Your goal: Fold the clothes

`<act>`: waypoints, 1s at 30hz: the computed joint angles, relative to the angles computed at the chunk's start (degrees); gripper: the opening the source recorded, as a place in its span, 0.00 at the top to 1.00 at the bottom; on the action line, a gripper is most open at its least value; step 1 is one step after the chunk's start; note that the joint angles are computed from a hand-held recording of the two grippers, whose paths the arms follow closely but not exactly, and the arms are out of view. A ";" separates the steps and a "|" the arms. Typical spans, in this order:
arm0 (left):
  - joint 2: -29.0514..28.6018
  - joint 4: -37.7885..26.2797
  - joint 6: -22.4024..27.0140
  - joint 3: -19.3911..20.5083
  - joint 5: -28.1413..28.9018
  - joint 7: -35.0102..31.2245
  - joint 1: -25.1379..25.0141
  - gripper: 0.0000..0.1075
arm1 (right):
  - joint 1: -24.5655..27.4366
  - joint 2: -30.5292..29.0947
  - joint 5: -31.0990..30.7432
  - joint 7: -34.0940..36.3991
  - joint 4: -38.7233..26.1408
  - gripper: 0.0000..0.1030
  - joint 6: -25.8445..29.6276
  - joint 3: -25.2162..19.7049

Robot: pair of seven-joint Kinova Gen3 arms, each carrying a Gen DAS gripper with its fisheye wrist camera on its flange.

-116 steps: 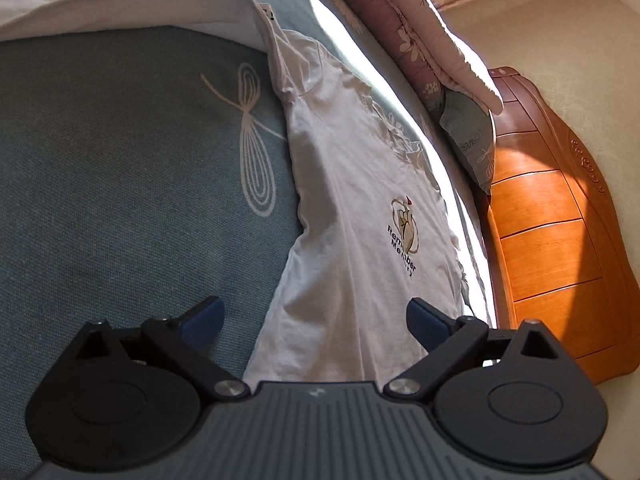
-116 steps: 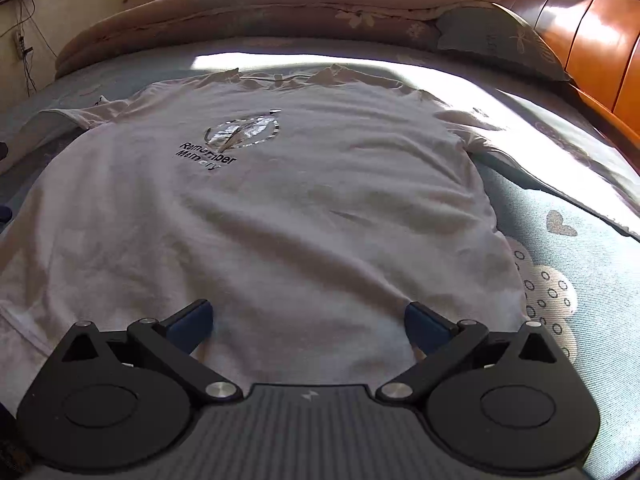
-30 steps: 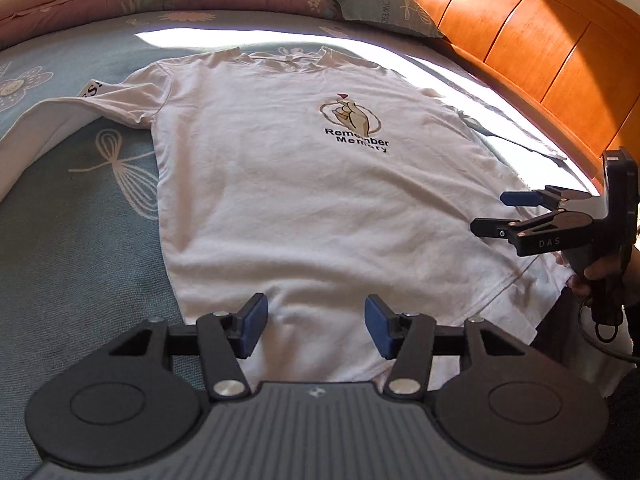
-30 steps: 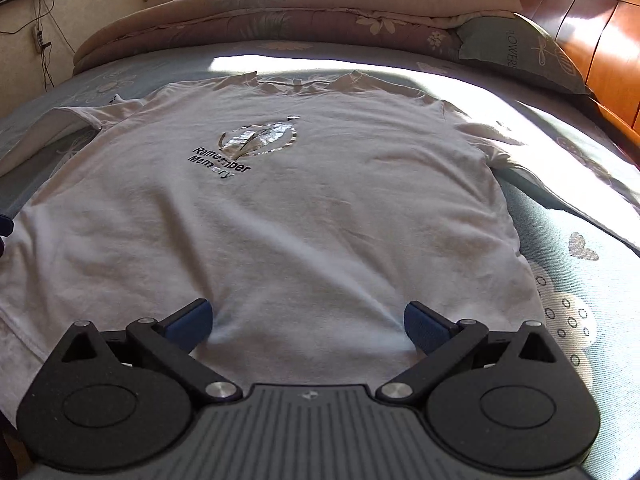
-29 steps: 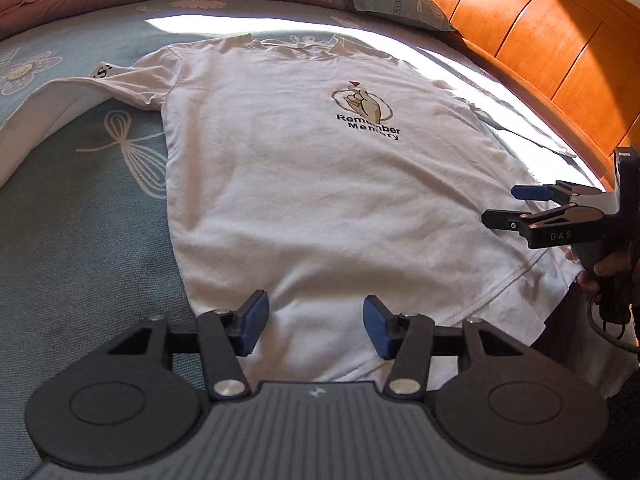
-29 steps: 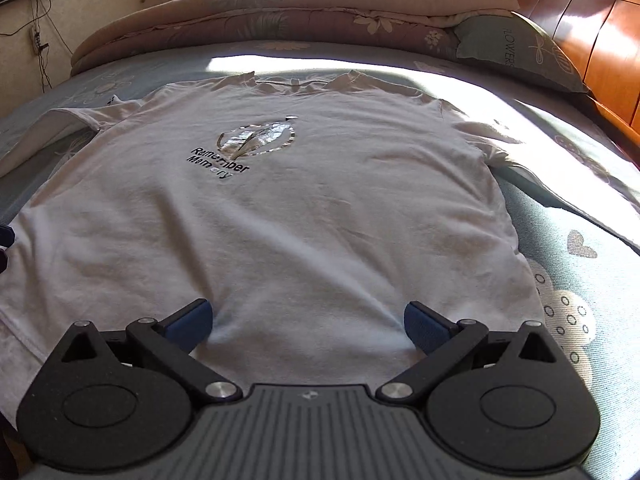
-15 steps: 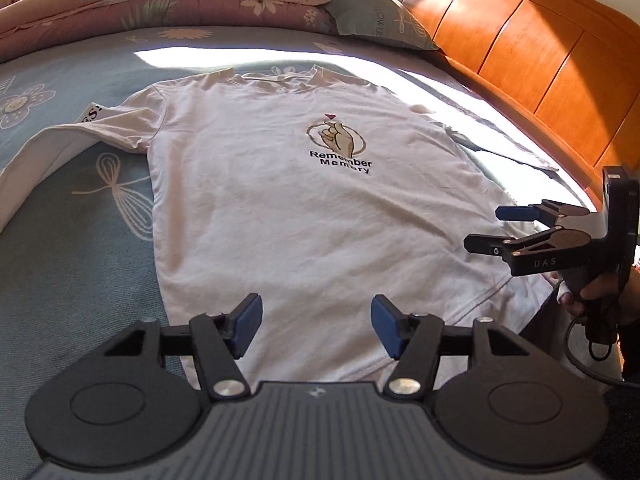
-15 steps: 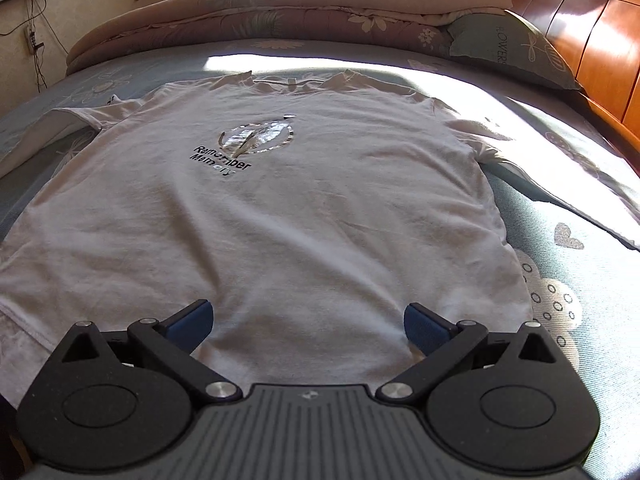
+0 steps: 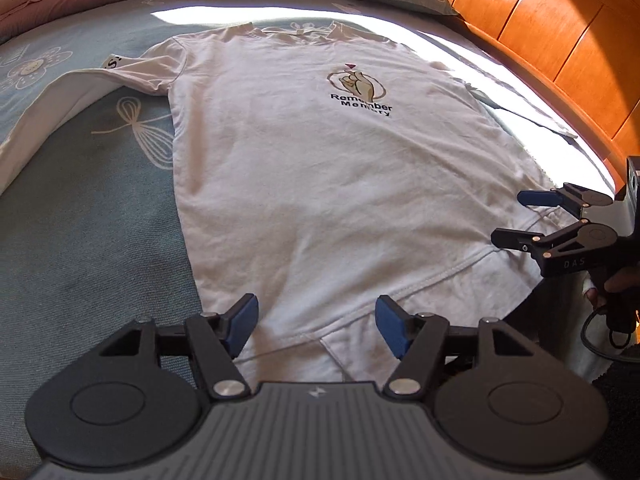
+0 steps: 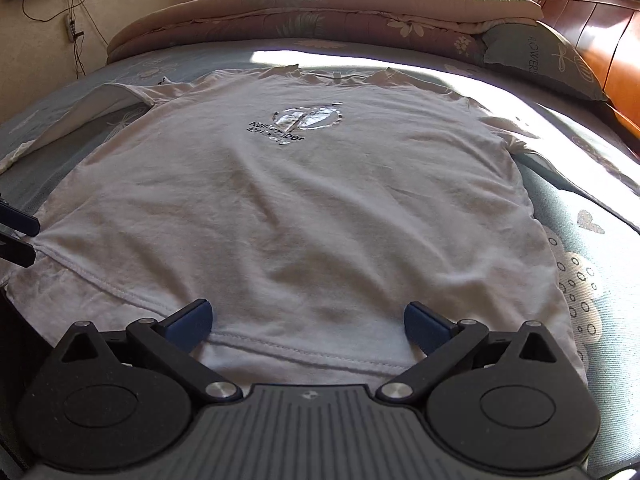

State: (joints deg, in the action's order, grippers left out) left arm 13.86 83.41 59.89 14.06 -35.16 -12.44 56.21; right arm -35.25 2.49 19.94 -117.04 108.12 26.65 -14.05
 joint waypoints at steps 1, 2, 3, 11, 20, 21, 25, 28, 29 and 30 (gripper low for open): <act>-0.09 0.01 -1.02 -0.48 -0.89 -0.14 -0.46 0.39 | 0.45 0.25 -0.21 0.17 -0.66 0.00 0.88 -0.58; -0.09 0.00 -2.88 -0.84 -1.14 -1.02 -1.52 0.38 | 0.13 0.43 -1.35 1.20 -1.40 0.00 1.80 -0.09; 0.06 -0.18 -4.58 -1.20 -1.41 -1.98 -2.50 0.37 | 0.36 0.59 -2.74 2.48 -2.12 0.00 2.60 -0.06; 8.46 -9.05 -12.02 -6.75 -0.16 -11.74 -7.82 0.34 | 0.90 5.24 -0.29 5.23 -11.05 0.00 1.89 2.68; 14.40 -16.07 -16.40 -12.21 9.21 -15.93 -16.86 0.32 | 3.73 21.42 -7.57 14.81 -32.53 0.00 2.84 4.82; 15.38 -17.42 -15.48 -12.29 10.13 -15.89 -18.01 0.32 | 5.15 23.29 -9.32 17.14 -34.73 0.00 3.86 3.45; 18.06 -20.68 -13.65 -15.57 11.69 -15.12 -19.68 0.31 | 7.03 29.30 -16.45 24.52 -41.23 0.00 7.92 2.54; 20.70 -24.96 -11.79 -17.23 12.08 -15.17 -20.73 0.31 | 6.29 28.19 -16.75 27.31 -36.57 0.00 3.59 3.57; 22.11 -27.62 -10.05 -17.48 12.42 -15.30 -21.13 0.31 | 6.43 27.77 -17.35 28.24 -35.10 0.00 1.90 3.63; 23.53 -30.27 -8.39 -17.60 12.02 -15.46 -21.18 0.31 | 7.01 27.55 -18.40 29.21 -34.45 0.00 1.15 3.29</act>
State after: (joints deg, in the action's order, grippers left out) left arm 37.39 53.14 51.50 -3.54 -23.14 -27.90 35.03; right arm -28.24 30.04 1.54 -87.83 73.67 27.80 -10.77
